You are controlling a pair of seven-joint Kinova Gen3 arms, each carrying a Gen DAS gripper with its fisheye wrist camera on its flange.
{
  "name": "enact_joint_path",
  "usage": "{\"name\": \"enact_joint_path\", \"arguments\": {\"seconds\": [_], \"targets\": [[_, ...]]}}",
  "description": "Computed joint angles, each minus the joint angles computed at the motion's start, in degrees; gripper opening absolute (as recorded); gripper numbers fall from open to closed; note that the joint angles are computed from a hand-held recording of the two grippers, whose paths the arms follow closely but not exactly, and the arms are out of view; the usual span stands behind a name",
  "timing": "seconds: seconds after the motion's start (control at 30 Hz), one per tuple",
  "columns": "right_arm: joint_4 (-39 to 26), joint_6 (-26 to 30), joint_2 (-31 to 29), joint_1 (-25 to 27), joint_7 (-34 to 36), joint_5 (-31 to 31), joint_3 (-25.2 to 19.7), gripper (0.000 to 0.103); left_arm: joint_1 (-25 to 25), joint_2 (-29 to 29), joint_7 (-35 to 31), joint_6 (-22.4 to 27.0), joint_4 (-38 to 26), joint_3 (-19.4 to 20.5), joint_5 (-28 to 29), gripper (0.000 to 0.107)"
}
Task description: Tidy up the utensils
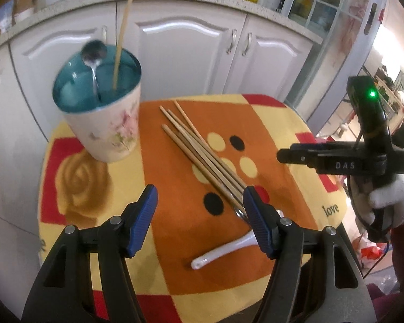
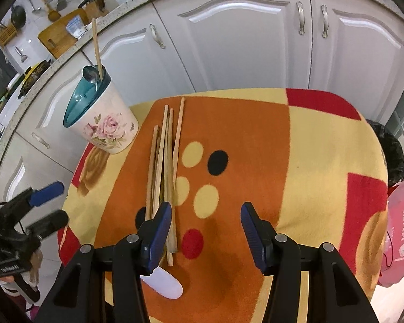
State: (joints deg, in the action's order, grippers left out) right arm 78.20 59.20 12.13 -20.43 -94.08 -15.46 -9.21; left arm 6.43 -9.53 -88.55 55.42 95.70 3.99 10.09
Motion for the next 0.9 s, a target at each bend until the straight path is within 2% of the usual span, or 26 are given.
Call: {"name": "enact_joint_path", "arguments": {"seconds": [0.3, 0.53, 0.63, 0.73, 0.8, 0.9], "targets": [[-5.0, 0.6, 5.1, -2.1, 0.4, -0.3, -1.0, 0.051, -0.3, 0.8, 1.4, -0.2, 0.8, -0.1, 0.6, 0.066], [-15.0, 3.6, 12.8, -8.3, -2.1, 5.5, -0.6, 0.051, -0.7, 0.6, 2.7, -0.5, 1.5, -0.2, -0.5, 0.066], [-18.6, 5.8, 16.0, -12.0, -4.4, 10.1, 1.5, 0.049, -1.0, 0.9, 3.4, -0.1, 1.5, -0.3, -0.6, 0.066], [-16.5, 3.3, 15.9, -9.7, -6.7, 8.1, 1.0, 0.035, -1.3, 1.1, 3.7, 0.3, 1.2, -0.6, -0.7, 0.066], [-14.4, 1.8, 14.7, -7.6, -7.5, 7.3, 0.5, 0.033, -1.5, 1.0, 3.7, 0.2, 1.3, -0.8, -0.6, 0.066], [-12.4, 2.0, 13.3, -7.8, -8.9, 10.6, 2.7, 0.028, -1.8, 1.6, 3.6, 0.4, 0.9, -1.1, 0.0, 0.066]]}}
